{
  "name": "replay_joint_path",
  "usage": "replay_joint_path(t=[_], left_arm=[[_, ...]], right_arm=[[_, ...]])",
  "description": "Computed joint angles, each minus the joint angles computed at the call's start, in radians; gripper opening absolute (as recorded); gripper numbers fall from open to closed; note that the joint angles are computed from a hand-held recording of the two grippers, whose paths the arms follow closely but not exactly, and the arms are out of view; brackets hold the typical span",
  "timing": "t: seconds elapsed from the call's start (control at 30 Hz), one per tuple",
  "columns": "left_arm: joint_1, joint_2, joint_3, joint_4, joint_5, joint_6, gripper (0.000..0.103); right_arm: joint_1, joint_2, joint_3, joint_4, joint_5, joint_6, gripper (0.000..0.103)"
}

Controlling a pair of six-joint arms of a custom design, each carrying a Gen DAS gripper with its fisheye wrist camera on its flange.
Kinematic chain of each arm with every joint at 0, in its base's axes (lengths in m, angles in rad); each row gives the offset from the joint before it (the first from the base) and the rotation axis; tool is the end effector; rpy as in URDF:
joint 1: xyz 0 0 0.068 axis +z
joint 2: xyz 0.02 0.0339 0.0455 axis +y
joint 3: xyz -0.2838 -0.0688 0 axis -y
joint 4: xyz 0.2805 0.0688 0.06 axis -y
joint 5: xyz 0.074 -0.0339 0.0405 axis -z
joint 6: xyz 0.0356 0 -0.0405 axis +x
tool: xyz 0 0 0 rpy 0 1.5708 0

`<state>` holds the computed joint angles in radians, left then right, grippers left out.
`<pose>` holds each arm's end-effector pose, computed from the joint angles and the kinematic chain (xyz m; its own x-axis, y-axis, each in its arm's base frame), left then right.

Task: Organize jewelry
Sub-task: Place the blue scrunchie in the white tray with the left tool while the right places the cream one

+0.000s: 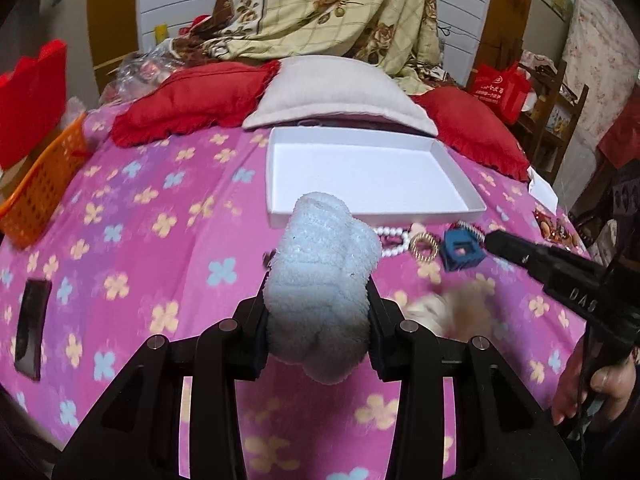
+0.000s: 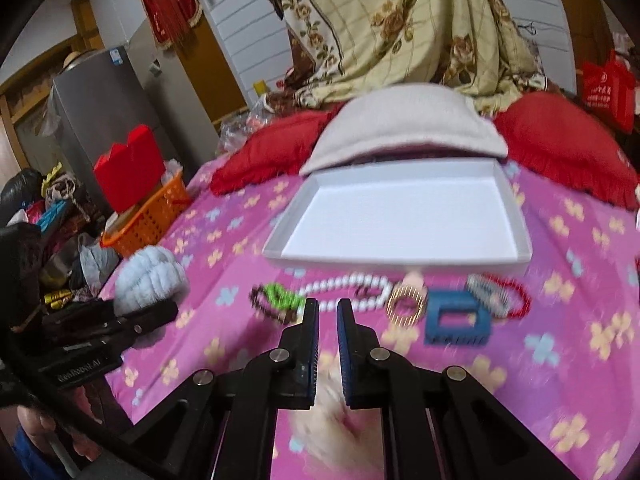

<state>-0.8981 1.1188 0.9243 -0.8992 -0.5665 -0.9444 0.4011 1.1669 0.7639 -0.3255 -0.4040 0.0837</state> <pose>0.1586 -0.1685 0.2810 -0.7347 -0.1748 -0.6554 -0.1516 0.9841 -0.0925 0.2428 0.1182 0.2486 -0.6634 -0.1978 -0.7217 -0.5756 0.7512 0.3232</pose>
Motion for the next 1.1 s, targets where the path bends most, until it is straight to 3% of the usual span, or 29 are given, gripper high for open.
replay_joint_path(t=[0.13, 0.23, 0.3, 0.33, 0.37, 0.63, 0.67, 0.73, 0.8, 0.97, 1.1], left_arm=[[0.125, 0.085, 0.06, 0.083, 0.054, 0.162, 0.038], [0.206, 0.147, 0.092, 0.124, 0.083, 0.239, 0.038], [0.238, 0.156, 0.087, 0.155, 0.111, 0.265, 0.038], [0.25, 0.155, 0.074, 0.172, 0.125, 0.269, 0.038], [0.253, 0.152, 0.065, 0.179, 0.132, 0.266, 0.038], [0.21, 0.092, -0.075, 0.212, 0.19, 0.117, 0.038], [0.195, 0.089, -0.079, 0.206, 0.183, 0.098, 0.038], [0.158, 0.08, -0.084, 0.182, 0.16, 0.059, 0.038], [0.125, 0.072, -0.078, 0.151, 0.132, 0.035, 0.038], [0.103, 0.03, -0.05, 0.101, 0.098, 0.038, 0.038], [0.159, 0.032, -0.01, 0.115, 0.13, 0.099, 0.038]], right_arm=[[-0.039, 0.127, 0.125, -0.004, -0.022, -0.015, 0.008], [-0.067, 0.219, 0.196, -0.111, -0.081, -0.094, 0.009], [-0.066, 0.219, 0.153, -0.126, -0.058, -0.134, 0.023], [-0.068, 0.21, 0.107, -0.123, -0.046, -0.152, 0.05], [-0.073, 0.194, 0.054, -0.102, -0.033, -0.157, 0.063], [-0.035, 0.162, -0.167, 0.046, 0.035, -0.106, 0.062], [-0.023, 0.154, -0.176, 0.063, 0.039, -0.101, 0.044], [-0.015, 0.18, -0.153, 0.052, 0.02, -0.097, 0.022], [-0.021, 0.168, -0.147, 0.049, 0.002, -0.088, 0.013], [-0.05, 0.084, -0.103, 0.007, -0.053, -0.044, 0.01], [-0.081, 0.094, 0.016, -0.018, -0.092, -0.019, 0.01]])
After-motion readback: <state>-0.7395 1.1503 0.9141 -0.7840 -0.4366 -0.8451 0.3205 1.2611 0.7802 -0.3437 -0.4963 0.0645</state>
